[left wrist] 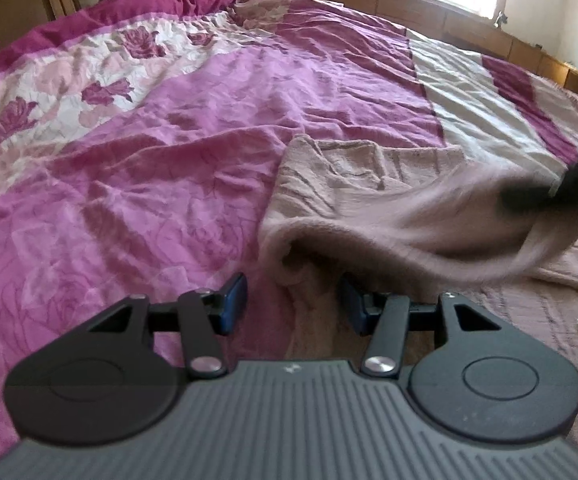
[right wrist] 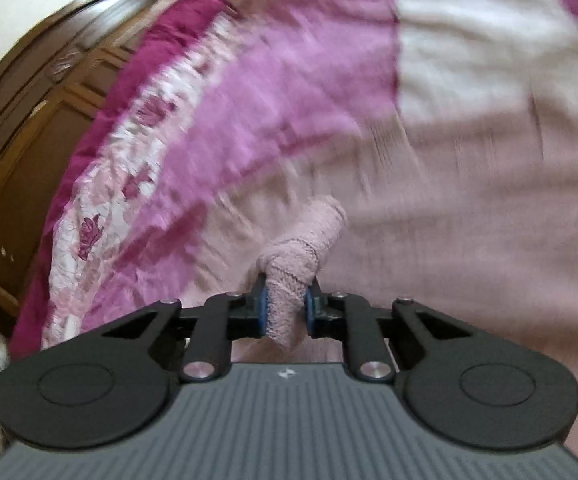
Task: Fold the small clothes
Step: 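Reach the right tool to the cardigan side edge and close on it, then fold the held side edge inward over the body, open the right tool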
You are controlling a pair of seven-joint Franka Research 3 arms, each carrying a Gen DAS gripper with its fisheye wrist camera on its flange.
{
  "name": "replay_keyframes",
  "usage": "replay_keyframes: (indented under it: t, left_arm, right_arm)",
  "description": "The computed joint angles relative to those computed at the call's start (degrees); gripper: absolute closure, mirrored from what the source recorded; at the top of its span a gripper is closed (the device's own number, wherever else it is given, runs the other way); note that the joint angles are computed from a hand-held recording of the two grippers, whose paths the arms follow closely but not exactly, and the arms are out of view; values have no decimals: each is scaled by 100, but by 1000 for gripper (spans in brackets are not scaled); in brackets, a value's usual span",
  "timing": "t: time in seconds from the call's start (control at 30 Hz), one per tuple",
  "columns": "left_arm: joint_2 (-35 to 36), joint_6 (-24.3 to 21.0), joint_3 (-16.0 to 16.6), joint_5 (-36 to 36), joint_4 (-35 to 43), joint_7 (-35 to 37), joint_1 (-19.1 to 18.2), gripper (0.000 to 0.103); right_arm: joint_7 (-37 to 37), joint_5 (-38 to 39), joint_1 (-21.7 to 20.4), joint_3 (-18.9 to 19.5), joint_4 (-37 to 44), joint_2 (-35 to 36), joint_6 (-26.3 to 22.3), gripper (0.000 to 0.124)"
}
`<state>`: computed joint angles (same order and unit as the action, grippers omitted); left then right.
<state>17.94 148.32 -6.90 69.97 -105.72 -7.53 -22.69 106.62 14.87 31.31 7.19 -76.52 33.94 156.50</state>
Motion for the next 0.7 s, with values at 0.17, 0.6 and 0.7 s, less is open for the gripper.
replay_keyframes:
  t: [0.17, 0.6, 0.7]
  left_arm:
    - [144, -272, -4, -207, 184, 185, -53, 47]
    - [219, -354, 24, -261, 256, 515, -131, 46]
    - [213, -379, 9, -337, 265, 641, -132, 46]
  right_arm:
    - [79, -1621, 756, -1107, -90, -211, 798, 105]
    - [1241, -2117, 496, -1394, -1674, -554, 1393, 104]
    - [1446, -1831, 492, -1357, -1869, -524, 1584, 86]
